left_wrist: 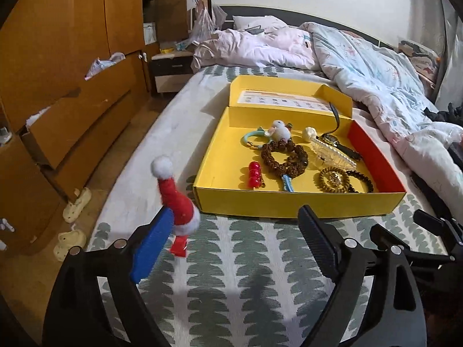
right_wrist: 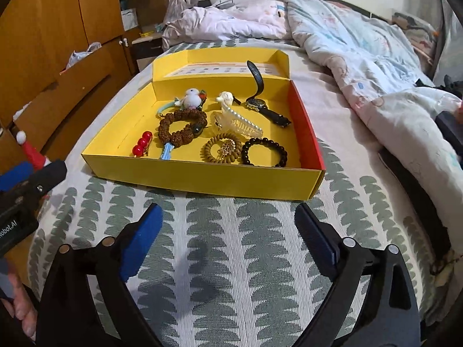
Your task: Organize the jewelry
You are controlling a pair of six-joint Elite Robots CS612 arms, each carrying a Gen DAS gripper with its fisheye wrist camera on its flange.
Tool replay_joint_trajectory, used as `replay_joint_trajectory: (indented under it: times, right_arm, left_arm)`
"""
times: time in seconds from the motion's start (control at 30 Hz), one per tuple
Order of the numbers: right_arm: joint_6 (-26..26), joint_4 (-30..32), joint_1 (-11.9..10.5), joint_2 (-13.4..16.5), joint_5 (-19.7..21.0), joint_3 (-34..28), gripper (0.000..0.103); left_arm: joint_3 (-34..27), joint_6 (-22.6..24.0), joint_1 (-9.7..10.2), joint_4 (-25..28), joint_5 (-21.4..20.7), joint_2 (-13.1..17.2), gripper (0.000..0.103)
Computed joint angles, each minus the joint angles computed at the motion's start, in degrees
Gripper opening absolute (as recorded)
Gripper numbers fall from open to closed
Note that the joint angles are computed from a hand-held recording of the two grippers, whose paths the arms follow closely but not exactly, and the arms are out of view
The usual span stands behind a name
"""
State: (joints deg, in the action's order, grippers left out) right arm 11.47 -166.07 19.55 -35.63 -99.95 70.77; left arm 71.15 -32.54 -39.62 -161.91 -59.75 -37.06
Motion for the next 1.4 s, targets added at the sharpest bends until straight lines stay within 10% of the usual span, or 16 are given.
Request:
replay_joint_trajectory:
  times: [1.4]
  right_arm:
    - [0.4,-7.5,0.8,-0.5,-4.6,3.8,0.097]
  left_arm:
    - [-0.6,1.0,-0.8,4.0,4.9,0.8,0.097]
